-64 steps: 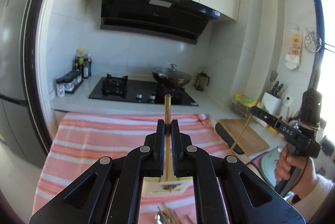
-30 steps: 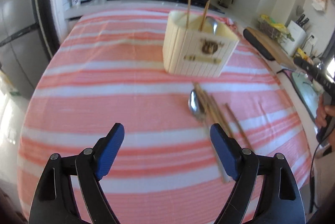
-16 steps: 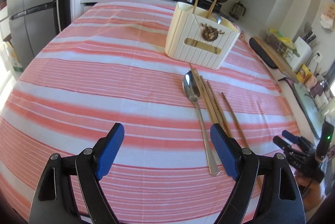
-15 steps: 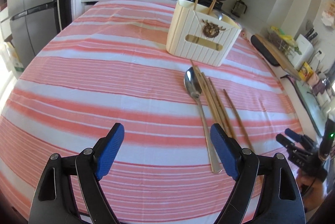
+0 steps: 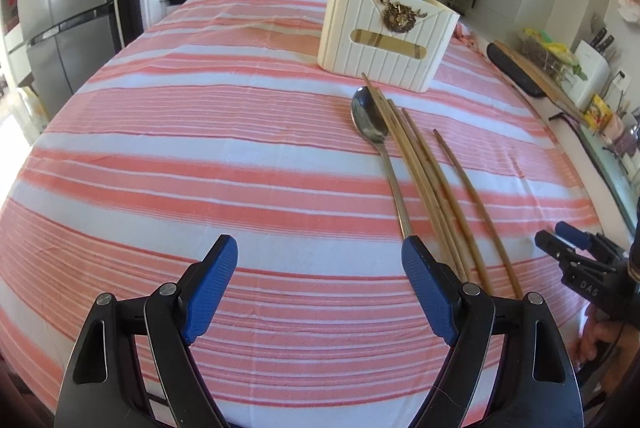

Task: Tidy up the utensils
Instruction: 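Move the left tool over the steel spoon while the right tool approaches a chopstick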

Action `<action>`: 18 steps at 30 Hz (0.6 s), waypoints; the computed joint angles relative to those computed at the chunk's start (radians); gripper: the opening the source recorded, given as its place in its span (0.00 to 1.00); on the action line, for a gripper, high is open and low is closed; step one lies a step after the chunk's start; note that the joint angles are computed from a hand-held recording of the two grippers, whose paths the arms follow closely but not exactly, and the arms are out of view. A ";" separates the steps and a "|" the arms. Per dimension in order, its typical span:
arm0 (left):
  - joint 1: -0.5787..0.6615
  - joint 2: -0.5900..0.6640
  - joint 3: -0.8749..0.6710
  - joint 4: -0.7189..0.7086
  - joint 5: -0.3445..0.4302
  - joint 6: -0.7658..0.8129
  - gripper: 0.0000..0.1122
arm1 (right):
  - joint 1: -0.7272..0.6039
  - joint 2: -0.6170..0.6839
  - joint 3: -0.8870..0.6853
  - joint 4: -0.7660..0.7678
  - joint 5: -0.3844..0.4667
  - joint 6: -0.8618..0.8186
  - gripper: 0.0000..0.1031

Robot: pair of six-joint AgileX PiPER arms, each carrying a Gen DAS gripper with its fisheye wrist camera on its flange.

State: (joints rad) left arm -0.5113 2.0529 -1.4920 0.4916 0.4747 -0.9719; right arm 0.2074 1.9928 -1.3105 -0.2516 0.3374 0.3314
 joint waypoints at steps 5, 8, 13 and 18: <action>-0.002 -0.003 0.027 0.053 -0.017 -0.064 0.76 | -0.014 0.006 -0.001 0.065 -0.001 -0.048 0.59; -0.004 0.002 0.030 0.077 -0.015 -0.089 0.76 | -0.013 0.006 -0.001 0.050 0.002 -0.038 0.60; -0.006 0.002 0.036 0.098 -0.018 -0.111 0.76 | 0.005 0.014 -0.012 -0.026 0.020 0.027 0.61; -0.013 0.020 0.012 0.072 0.006 -0.089 0.76 | -0.004 0.011 -0.005 0.020 0.008 -0.006 0.61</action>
State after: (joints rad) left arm -0.5238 2.0730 -1.4798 0.5637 0.4806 -1.0613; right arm 0.2030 2.0033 -1.3157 -0.2319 0.3449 0.3250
